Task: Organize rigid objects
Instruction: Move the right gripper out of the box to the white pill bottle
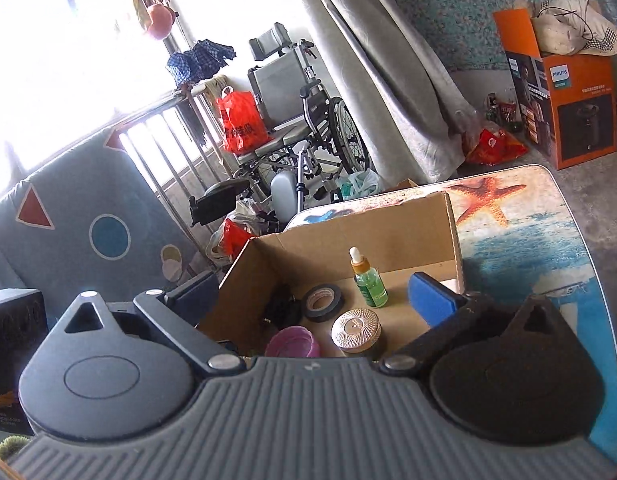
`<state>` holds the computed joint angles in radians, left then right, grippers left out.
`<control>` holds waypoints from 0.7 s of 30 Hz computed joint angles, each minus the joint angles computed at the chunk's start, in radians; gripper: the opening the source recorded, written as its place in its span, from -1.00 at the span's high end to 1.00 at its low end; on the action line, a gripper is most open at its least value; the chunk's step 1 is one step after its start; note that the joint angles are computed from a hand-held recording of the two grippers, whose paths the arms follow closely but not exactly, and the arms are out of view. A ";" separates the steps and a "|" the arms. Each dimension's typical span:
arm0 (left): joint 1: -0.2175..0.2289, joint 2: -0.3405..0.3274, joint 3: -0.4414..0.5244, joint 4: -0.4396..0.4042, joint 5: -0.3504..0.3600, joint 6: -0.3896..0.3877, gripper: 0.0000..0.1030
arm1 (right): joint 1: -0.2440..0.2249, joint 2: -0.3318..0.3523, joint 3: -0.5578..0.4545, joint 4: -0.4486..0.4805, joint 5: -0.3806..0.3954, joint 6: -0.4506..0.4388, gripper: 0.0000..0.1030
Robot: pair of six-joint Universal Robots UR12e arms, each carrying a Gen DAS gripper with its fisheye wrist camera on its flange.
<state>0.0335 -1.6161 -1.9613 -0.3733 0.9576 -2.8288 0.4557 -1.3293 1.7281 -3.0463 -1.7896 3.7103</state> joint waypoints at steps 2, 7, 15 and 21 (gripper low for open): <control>0.011 0.022 -0.028 -0.001 -0.009 0.029 -0.84 | 0.030 -0.003 -0.007 0.043 -0.086 -0.016 -0.97; 0.030 0.046 -0.078 0.015 -0.026 0.076 -0.97 | 0.106 0.017 -0.045 0.206 -0.360 -0.012 -0.97; 0.056 0.056 -0.117 0.016 -0.043 0.097 -0.97 | 0.177 0.067 -0.089 0.296 -0.563 -0.108 -0.97; 0.074 0.064 -0.137 0.066 -0.048 0.094 -0.97 | 0.187 0.079 -0.105 0.257 -0.526 -0.150 -0.97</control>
<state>0.1074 -1.5520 -2.0985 -0.3075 0.9091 -2.7352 0.6428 -1.2507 1.6226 -2.7898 -2.3160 3.5607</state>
